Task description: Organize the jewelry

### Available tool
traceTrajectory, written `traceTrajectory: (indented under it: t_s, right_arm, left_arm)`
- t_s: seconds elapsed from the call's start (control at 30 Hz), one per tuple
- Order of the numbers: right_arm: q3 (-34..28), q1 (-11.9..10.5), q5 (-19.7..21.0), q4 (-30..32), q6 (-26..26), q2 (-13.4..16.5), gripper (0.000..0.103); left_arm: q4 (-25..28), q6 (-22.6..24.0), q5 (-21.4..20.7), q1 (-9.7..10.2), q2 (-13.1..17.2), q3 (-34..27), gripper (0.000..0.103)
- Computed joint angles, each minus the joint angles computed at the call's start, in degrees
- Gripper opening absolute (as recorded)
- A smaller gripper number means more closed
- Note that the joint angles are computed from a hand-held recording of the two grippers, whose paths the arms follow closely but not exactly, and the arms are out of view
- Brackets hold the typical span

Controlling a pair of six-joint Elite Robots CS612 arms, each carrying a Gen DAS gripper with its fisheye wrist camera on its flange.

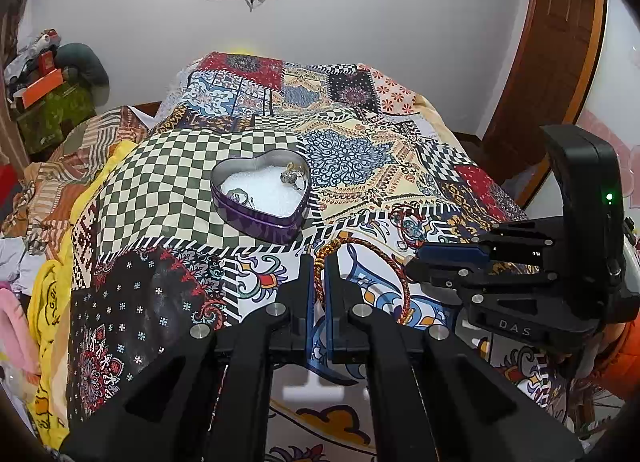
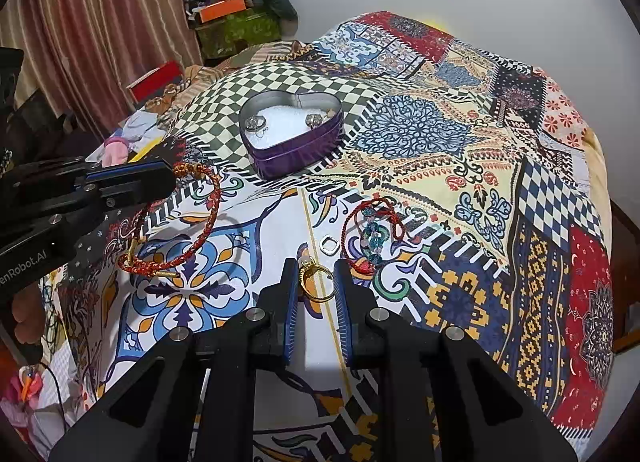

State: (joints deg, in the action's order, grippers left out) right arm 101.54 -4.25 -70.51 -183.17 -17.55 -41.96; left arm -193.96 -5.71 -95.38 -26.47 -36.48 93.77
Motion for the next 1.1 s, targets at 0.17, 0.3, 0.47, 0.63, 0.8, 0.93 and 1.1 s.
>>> traceTrajectory:
  t_s: [0.17,0.3,0.47,0.63,0.8,0.93,1.1]
  right_arm:
    - [0.36,-0.14,0.46,-1.26,1.29,-0.42,0.006]
    - [0.87,-0.02,-0.29,-3.58,1.25,-0.73,0.005]
    - [1.26,-0.39,-0.29,-3.51,2.16,-1.31,0.006]
    - [0.29,-0.23,-0.51,0.22,1.58,-1.01,0.04]
    - [-1.12,0.54,-2.66,1.97,-0.09,0.32,0.039]
    - [-1.1,0.31,-1.98,2.01,-0.36,0.39,0.017]
    - [-0.98,0.3,-1.94,1.61,-0.75,0.43,0.015]
  left_arm:
    - [-0.58,-0.04,0.46,-0.08,-0.23,0.1,0.003]
    - [-1.1,-0.39,0.73,0.0,-0.41,0.22,0.003]
    - [-1.3,-0.35,1.23,0.0,-0.4,0.34,0.003]
    - [-0.61,-0.62,0.97,0.11,-0.15,0.18,0.003]
    - [-0.52,-0.85,0.7,0.24,-0.1,0.22,0.003]
    - [-0.45,-0.96,0.8,0.25,-0.08,0.19,0.003]
    - [-0.63,-1.35,0.72,0.24,-0.12,0.36,0.003]
